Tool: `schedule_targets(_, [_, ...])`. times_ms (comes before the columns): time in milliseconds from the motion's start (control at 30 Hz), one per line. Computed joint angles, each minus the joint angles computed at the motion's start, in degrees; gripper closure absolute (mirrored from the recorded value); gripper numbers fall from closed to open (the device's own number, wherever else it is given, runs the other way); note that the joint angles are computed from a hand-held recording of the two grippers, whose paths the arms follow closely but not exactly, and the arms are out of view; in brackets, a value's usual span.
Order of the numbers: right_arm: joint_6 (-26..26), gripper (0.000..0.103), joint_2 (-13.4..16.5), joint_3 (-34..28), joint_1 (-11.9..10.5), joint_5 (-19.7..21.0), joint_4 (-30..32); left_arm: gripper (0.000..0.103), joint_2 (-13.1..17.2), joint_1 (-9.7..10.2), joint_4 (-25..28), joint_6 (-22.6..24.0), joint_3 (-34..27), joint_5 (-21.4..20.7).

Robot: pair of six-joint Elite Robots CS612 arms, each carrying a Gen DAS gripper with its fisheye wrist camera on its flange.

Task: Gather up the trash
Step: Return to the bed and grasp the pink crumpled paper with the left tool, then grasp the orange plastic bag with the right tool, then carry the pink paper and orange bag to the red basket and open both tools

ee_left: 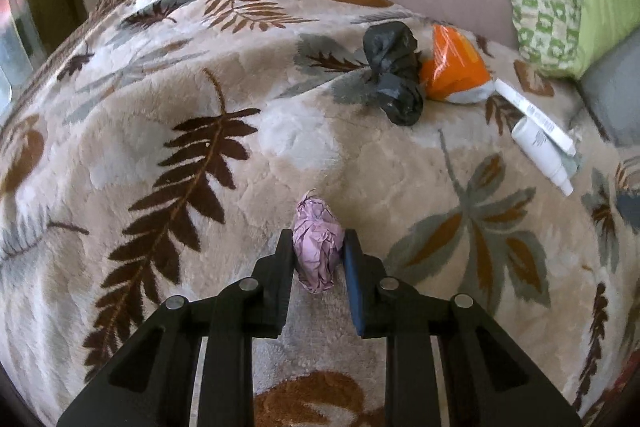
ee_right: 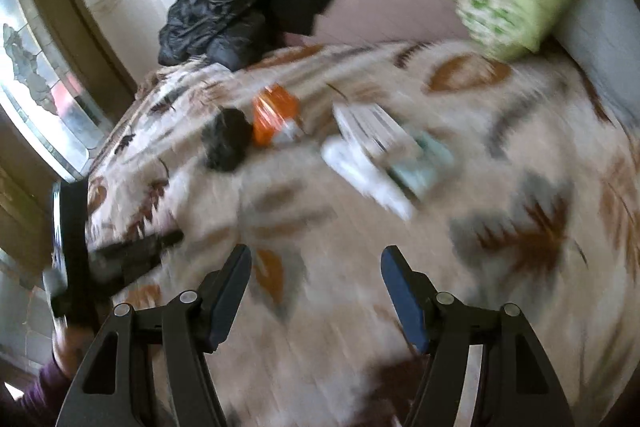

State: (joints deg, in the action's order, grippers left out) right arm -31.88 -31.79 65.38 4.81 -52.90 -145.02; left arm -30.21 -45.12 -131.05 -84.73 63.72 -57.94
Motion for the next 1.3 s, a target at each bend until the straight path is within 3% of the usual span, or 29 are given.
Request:
schedule_targets(167, [0.1, 0.032, 5.0, -10.2, 3.4, -0.9, 1.8, 0.08, -0.2, -0.16, -4.4, -1.2, 2.0, 1.1])
schedule_targets(300, [1.2, 0.032, 10.8, -21.2, 6.2, -4.4, 6.3, 0.079, -0.3, -0.21, -6.2, -1.5, 2.7, 1.5])
schedule_targets(467, [2.5, 0.029, 18.2, -35.2, 8.8, -9.8, 16.8, 0.079, -0.5, -0.29, -8.2, -2.0, 3.5, 2.0])
schedule_targets(500, [2.4, 0.034, 19.4, -37.4, 9.0, -10.2, 19.2, 0.079, -0.5, -0.32, -8.3, -2.0, 3.6, 2.1])
schedule_targets(533, [1.9, 0.049, 19.7, -37.9, 8.9, -10.0, 20.1, 0.079, -0.5, -0.34, -8.5, -1.9, 3.7, 2.1])
schedule_targets(667, [0.9, 0.052, 15.6, -29.8, 8.0, -7.8, 16.0, 0.076, -0.7, -0.37, -11.9, -1.6, 4.9, 2.2])
schedule_targets(833, [-0.5, 0.052, 9.2, -18.9, 5.5, -4.6, 12.3, 0.056, -1.0, 0.07, -18.1, -0.4, 6.3, 0.1])
schedule_targets(967, [-2.2, 0.052, 3.6, -9.0, 2.7, -1.9, 10.4, 0.051, -0.7, 0.47, -16.0, -0.8, 4.8, -1.4])
schedule_targets(1000, [-2.5, 0.052, 2.6, -7.3, 2.2, -1.7, 9.9, 0.054, -0.6, 0.48, -13.9, -0.9, 3.9, -1.5])
schedule_targets(1033, [-2.8, 0.052, 1.5, -5.1, 1.6, -1.5, 9.2, 0.077, -0.6, 0.43, -11.3, -1.4, 3.3, -1.4])
schedule_targets(1067, [-2.9, 0.052, 0.1, -2.5, 0.9, -1.4, 7.8, 0.081, -0.7, 0.43, -8.0, -1.9, 2.7, -1.3])
schedule_targets(1200, [-2.3, 0.052, -3.2, 4.1, -1.5, -0.2, 4.5, 0.081, -2.6, 0.12, -7.3, -4.7, 4.8, -2.3])
schedule_targets(1300, [-1.5, 0.052, -5.5, 8.2, -3.4, 1.7, 2.5, 0.081, -4.5, -1.18, -4.5, -5.4, 5.7, 0.1])
